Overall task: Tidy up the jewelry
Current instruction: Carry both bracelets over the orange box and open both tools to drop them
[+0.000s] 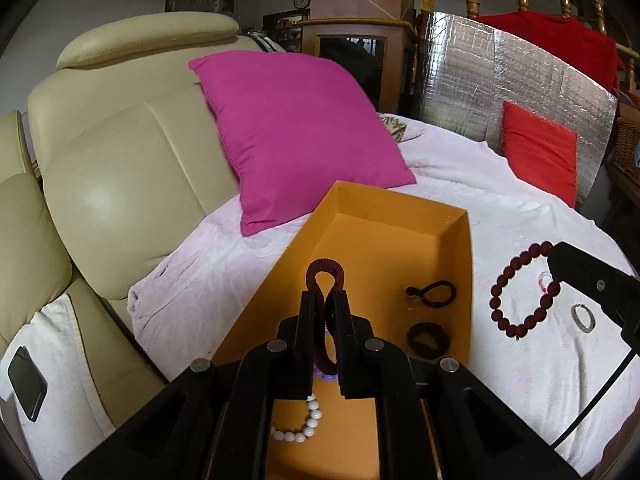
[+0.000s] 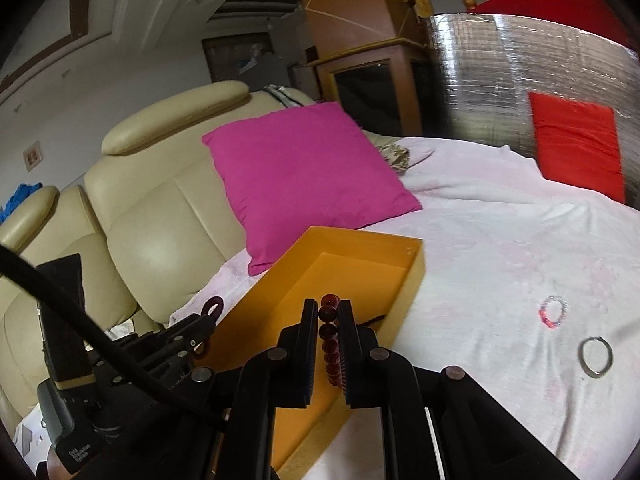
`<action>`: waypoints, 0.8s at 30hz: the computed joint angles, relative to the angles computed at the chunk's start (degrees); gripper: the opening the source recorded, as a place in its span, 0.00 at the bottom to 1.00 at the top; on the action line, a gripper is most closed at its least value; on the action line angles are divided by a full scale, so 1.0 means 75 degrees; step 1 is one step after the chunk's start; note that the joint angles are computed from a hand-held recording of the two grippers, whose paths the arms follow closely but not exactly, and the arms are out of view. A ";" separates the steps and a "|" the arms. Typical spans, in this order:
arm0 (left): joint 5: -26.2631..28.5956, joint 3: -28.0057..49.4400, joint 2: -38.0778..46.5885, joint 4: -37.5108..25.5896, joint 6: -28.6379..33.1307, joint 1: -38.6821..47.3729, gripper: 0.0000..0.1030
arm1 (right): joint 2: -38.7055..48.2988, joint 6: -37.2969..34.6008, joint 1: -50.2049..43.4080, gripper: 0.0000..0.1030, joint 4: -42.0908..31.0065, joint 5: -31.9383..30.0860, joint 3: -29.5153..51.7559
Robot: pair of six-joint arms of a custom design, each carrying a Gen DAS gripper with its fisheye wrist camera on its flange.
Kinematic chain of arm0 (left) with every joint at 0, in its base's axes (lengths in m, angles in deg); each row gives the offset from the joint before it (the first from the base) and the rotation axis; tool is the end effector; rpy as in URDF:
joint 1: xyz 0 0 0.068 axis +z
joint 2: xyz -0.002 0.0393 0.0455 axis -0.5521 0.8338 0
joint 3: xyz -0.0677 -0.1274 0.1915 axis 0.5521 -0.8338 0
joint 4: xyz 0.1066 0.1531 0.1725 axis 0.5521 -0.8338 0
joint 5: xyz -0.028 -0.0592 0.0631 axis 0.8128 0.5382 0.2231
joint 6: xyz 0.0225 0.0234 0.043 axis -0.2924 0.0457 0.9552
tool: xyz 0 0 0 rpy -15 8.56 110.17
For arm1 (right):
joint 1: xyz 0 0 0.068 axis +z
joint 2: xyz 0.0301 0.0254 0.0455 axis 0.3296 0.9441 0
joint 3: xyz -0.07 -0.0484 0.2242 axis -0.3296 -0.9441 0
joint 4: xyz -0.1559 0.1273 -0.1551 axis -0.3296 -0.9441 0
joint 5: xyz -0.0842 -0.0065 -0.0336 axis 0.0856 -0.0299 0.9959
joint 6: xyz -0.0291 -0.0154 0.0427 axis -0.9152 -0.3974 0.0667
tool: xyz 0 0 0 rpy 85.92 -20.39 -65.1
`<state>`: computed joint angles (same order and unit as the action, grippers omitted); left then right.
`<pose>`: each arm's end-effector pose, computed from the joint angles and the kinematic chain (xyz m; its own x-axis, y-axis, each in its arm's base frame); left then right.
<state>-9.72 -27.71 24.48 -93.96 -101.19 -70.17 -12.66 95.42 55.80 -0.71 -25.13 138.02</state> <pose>0.2520 -0.1716 0.2357 -0.6392 0.0386 -0.7681 0.1128 0.9927 -0.0439 0.2080 0.1409 0.3016 -0.5859 0.1482 -0.7967 -0.0960 0.9635 0.2499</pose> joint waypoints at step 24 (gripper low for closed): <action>0.0371 -0.0422 0.0313 0.0306 0.0174 0.0644 0.09 | 0.1508 -0.0010 0.0324 0.11 0.0488 -0.0603 0.0033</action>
<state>-6.94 -30.87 26.83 -91.67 -99.88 -65.34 -1.35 95.34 58.23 2.95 -29.66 138.27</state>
